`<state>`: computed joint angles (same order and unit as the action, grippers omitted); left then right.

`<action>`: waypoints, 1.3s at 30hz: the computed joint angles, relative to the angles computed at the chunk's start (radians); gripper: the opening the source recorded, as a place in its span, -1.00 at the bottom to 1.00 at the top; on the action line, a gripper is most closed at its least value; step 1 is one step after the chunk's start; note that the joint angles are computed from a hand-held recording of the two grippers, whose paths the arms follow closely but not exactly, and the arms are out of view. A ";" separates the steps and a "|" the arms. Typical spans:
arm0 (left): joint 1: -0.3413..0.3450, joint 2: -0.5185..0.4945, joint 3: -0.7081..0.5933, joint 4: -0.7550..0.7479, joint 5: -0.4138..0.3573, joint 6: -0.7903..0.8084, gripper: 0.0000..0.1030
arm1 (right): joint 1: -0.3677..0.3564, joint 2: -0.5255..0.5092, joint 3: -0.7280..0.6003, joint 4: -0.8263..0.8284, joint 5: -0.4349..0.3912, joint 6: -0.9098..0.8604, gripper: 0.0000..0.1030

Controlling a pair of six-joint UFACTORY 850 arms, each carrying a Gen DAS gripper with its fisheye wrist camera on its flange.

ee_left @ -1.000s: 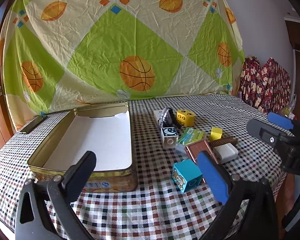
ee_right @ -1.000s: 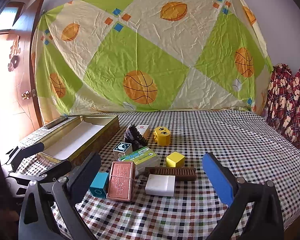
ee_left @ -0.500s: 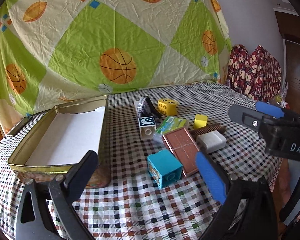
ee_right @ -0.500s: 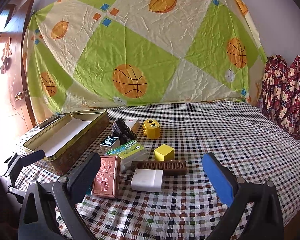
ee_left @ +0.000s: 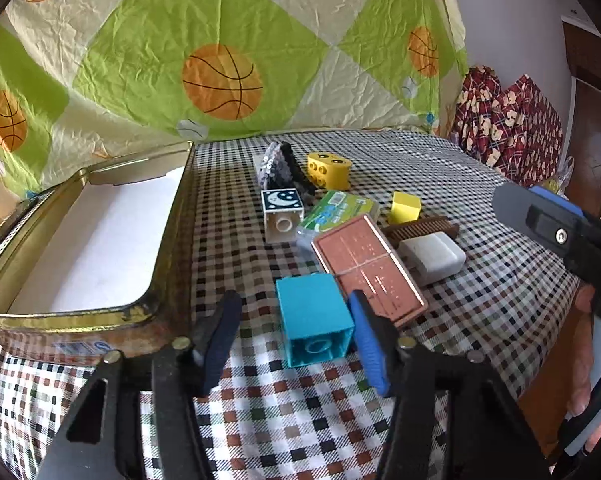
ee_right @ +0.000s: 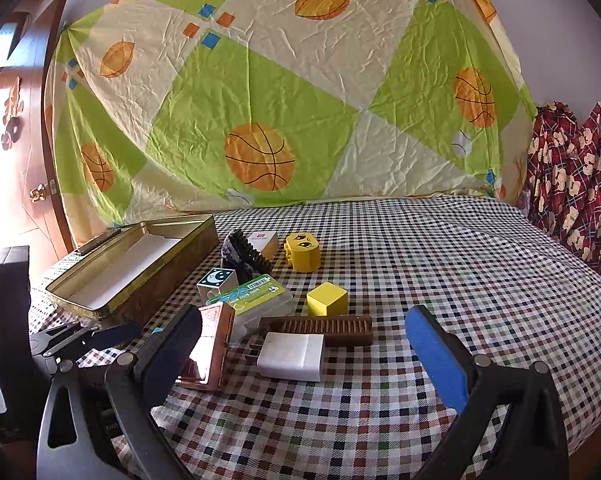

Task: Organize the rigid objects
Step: 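Reach the left tool to the teal block and close on it, then grasp the copper box with the right tool while the left tool holds the teal block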

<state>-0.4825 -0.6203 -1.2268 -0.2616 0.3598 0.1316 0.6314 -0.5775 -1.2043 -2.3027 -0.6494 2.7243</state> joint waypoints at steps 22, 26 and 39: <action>0.026 0.023 0.075 -0.017 0.125 0.014 -0.41 | 0.026 -0.144 -0.214 0.155 0.213 -0.332 0.55; 0.031 0.025 0.082 -0.020 0.139 0.001 -0.41 | 0.025 -0.165 -0.244 0.164 0.255 -0.354 0.46; 0.018 0.026 0.101 -0.102 0.208 0.093 -0.41 | 0.045 -0.230 -0.350 0.556 0.274 -0.854 -0.03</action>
<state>-0.4649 -0.5947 -1.1255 -0.3635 0.5675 0.2248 0.6760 -0.8079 -1.5544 -1.7465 -0.3759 1.8704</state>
